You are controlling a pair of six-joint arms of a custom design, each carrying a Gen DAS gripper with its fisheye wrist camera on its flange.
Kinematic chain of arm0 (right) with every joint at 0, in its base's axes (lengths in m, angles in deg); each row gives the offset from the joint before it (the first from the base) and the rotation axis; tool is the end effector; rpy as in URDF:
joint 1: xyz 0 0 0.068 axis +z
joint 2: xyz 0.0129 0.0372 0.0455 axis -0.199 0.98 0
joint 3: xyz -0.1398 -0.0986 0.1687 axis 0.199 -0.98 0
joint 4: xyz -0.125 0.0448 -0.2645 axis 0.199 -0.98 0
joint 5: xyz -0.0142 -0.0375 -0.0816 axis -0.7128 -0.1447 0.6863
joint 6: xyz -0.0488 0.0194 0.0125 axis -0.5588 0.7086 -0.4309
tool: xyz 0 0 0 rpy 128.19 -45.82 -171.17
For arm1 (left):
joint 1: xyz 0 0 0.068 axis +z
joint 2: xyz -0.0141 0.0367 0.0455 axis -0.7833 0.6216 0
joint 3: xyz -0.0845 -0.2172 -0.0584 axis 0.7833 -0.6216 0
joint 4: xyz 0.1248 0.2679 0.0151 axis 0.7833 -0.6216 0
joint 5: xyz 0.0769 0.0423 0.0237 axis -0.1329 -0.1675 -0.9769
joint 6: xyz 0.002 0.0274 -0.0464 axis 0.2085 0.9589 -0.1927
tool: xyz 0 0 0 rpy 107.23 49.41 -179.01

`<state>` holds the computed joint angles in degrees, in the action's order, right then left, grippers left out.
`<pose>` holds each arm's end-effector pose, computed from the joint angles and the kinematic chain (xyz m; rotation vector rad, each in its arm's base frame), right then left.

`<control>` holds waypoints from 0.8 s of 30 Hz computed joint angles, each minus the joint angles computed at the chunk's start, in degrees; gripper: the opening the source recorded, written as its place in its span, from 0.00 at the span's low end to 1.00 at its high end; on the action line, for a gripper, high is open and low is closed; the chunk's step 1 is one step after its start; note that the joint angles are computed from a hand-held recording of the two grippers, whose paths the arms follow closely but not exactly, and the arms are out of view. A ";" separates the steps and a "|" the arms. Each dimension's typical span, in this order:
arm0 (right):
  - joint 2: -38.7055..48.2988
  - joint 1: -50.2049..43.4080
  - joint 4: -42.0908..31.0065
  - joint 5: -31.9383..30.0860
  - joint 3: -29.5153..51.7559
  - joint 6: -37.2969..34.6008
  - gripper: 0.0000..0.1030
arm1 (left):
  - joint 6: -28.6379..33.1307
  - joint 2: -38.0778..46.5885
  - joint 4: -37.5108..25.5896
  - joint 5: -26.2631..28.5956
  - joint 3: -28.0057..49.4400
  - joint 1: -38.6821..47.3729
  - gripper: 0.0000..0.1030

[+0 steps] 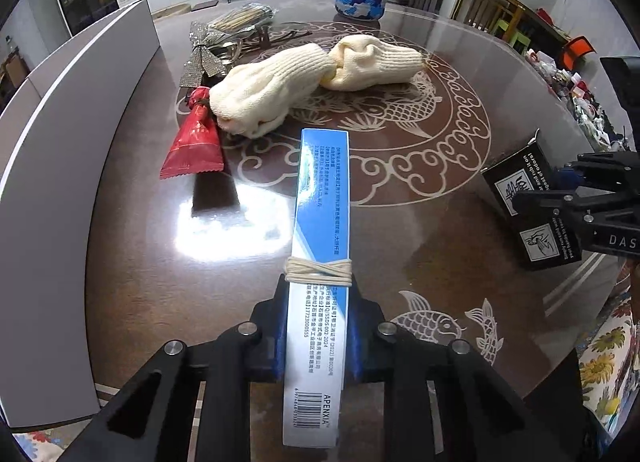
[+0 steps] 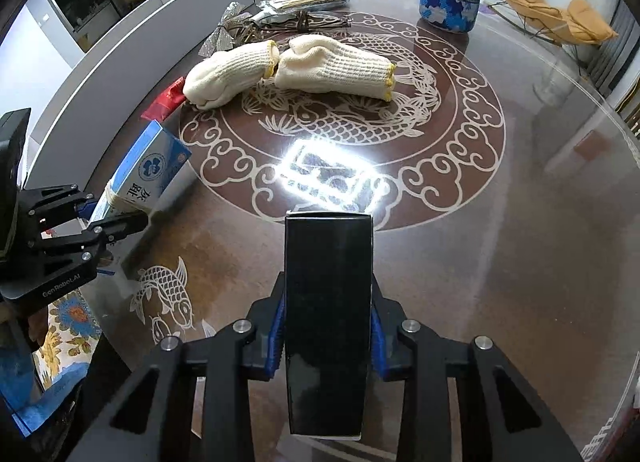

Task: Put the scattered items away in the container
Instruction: 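Carry both boxes over the white-walled cardboard container with both tools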

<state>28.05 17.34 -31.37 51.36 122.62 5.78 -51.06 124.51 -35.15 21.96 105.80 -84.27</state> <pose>0.2368 0.1319 0.1408 -0.4973 2.7745 0.2133 0.3540 -0.2247 0.1519 0.3510 2.7112 -0.1632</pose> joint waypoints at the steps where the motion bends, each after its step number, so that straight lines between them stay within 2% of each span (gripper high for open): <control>1: -0.68 0.00 -0.16 -0.18 0.08 0.11 0.34 | -0.12 -0.38 0.50 0.22 -0.40 0.04 0.22; 12: -0.59 2.60 -2.51 0.48 5.28 1.63 0.33 | 0.55 -6.40 2.53 1.40 -3.00 1.62 0.22; 24: 5.52 8.56 -6.59 1.72 19.04 3.96 0.33 | 3.89 -17.53 -0.13 5.06 -6.63 8.27 0.22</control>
